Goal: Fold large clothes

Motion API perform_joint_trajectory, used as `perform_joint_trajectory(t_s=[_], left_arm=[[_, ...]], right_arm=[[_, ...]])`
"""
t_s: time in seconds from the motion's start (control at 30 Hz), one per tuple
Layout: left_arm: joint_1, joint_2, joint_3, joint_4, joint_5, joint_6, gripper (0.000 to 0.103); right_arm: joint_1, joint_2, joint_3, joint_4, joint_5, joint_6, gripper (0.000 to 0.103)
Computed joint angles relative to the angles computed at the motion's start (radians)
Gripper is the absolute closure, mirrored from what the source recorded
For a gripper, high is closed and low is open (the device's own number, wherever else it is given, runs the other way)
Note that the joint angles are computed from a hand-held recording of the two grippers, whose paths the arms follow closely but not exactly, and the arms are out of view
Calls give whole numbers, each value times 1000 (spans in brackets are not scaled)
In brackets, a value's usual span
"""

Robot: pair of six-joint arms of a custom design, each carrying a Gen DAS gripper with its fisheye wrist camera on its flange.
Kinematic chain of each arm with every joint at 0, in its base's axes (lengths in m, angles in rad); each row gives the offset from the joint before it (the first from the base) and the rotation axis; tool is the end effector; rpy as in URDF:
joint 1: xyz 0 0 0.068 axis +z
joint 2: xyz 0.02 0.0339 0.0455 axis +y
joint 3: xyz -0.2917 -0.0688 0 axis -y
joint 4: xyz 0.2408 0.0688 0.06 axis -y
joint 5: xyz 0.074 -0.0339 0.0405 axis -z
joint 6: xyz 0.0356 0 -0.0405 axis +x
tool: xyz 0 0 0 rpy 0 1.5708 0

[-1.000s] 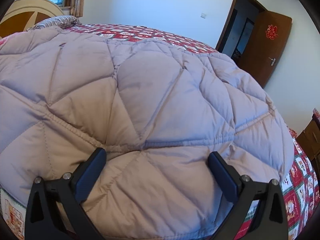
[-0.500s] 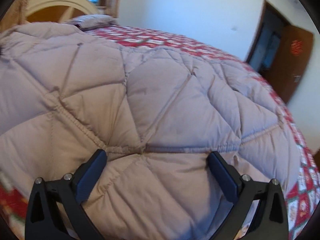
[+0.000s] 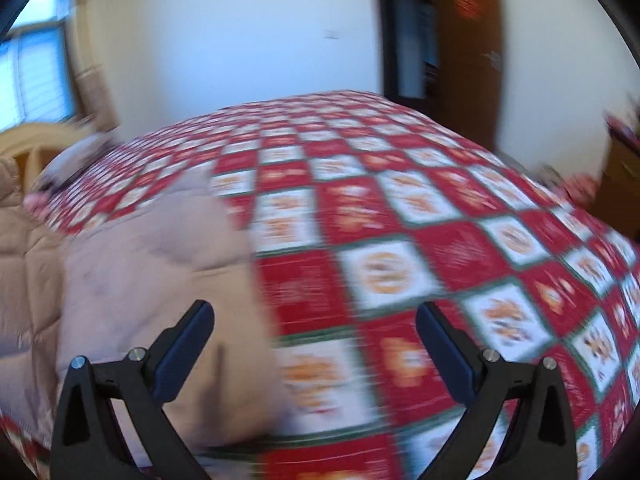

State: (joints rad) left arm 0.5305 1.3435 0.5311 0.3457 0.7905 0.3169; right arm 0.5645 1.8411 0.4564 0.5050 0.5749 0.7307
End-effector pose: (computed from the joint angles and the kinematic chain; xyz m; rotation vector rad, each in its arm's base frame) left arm 0.2301 0.1056 0.2196 0.2740 1.8798 -0.2338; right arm 0.2365 0.1268 0.0890 0.4276 2.2338 -0.0421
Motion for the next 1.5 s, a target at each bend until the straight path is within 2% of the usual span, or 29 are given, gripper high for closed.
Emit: perform_joint_trajectory(t_s=[0.17,0.33,0.4,0.53,0.63,0.7,0.77,0.8,0.83,0.87,0.9,0.97,1.03,1.07,1.13,1.17,1.2,1.23,1.27,1.33,1.43,1.5], left_arm=[[-366,46,-77,135,-304,4,86],[-645,228,-102,230,-516,50,86],[-730,296,-115,275,-583,59,86],[-874,451,-164,467,-727,92,85],[-915,475,-195,537,-791,109,83],[-937,434,-221,544,-846,126,76],[-966,375,-267,585,-886,135,63],[-974,332,-296,608,-890,139,44],[-994,273,-334,641,-904,138,18],[-1003,220,-360,653,-906,137,8],[-994,152,-381,642,-877,138,4],[-925,-9,-385,523,-781,139,4],[-785,-111,-336,373,-681,128,4],[-695,-115,-309,344,-621,116,4],[-497,-37,-222,316,-541,80,4],[-431,23,-173,309,-532,61,4],[-358,111,-99,293,-547,30,4],[-286,228,6,261,-596,-16,4],[-245,307,82,226,-635,-51,4],[-160,492,280,125,-694,-152,4],[-117,688,518,-34,-724,-252,4],[-121,751,597,-103,-711,-284,4]], right_arm=[[-91,-19,-106,60,-2,-10,0],[-237,-1,-232,191,-70,-53,0],[-295,18,-268,262,-93,-85,0],[-386,63,-318,373,-146,-134,0],[-415,128,-334,449,-166,-150,0],[-428,173,-331,484,-182,-154,0],[-434,214,-328,516,-191,-152,0],[-432,229,-326,527,-191,-150,0],[-427,238,-323,530,-189,-147,0],[-423,246,-319,530,-187,-146,0],[-417,250,-316,527,-184,-145,0],[-406,239,-309,503,-179,-148,0],[-401,209,-311,481,-174,-153,0],[-400,177,-311,457,-176,-163,0],[-395,126,-299,401,-171,-180,3],[-391,89,-285,357,-171,-195,9],[-391,69,-271,324,-176,-205,12],[-390,33,-248,264,-184,-216,20],[-386,4,-225,214,-191,-221,28],[-367,-66,-163,93,-197,-234,32],[-294,-149,-43,-79,-138,-248,32],[-254,-174,58,-177,-124,-257,32]])
